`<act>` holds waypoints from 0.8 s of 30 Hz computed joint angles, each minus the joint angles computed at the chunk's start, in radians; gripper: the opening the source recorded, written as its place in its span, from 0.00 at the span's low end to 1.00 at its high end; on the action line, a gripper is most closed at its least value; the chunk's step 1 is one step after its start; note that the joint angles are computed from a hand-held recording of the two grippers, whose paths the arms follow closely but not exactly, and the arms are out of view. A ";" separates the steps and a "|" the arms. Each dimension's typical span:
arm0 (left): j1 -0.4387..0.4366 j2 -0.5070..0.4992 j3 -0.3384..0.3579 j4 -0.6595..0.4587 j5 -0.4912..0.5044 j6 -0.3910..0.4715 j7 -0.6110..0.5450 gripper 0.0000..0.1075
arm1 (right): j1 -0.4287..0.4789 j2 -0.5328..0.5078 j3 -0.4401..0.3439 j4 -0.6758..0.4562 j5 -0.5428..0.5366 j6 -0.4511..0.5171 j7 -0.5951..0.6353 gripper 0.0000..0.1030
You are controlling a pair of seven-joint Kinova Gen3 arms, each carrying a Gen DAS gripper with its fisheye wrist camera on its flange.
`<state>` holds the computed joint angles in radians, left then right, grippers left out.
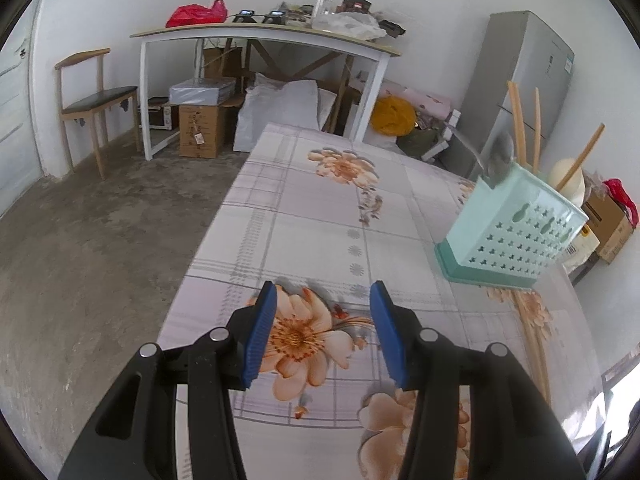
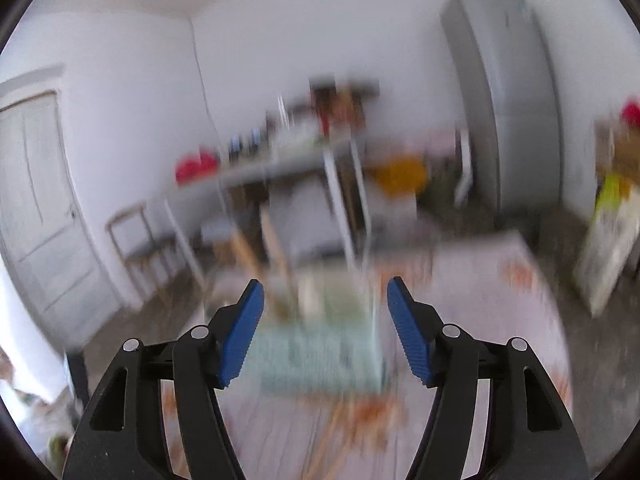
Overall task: Organize utensils
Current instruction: 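Grasp another wooden chopstick on the table with the right tool, then grasp a wooden chopstick with the left tool while the right tool holds its chopstick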
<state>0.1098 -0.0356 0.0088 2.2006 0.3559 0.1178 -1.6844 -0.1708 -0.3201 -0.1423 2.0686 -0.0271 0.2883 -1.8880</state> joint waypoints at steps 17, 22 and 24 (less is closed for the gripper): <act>0.025 0.035 0.067 -0.057 0.426 0.104 -0.532 0.44 | -0.091 0.234 -0.132 0.041 0.145 0.275 -0.389 0.08; 0.041 0.055 0.099 -0.104 0.449 0.173 -0.602 0.44 | -0.139 0.210 -0.036 0.075 0.113 0.235 -0.364 0.05; 0.044 0.081 0.116 -0.139 0.455 0.224 -0.621 0.44 | -0.120 0.199 -0.025 0.092 0.120 0.215 -0.370 0.05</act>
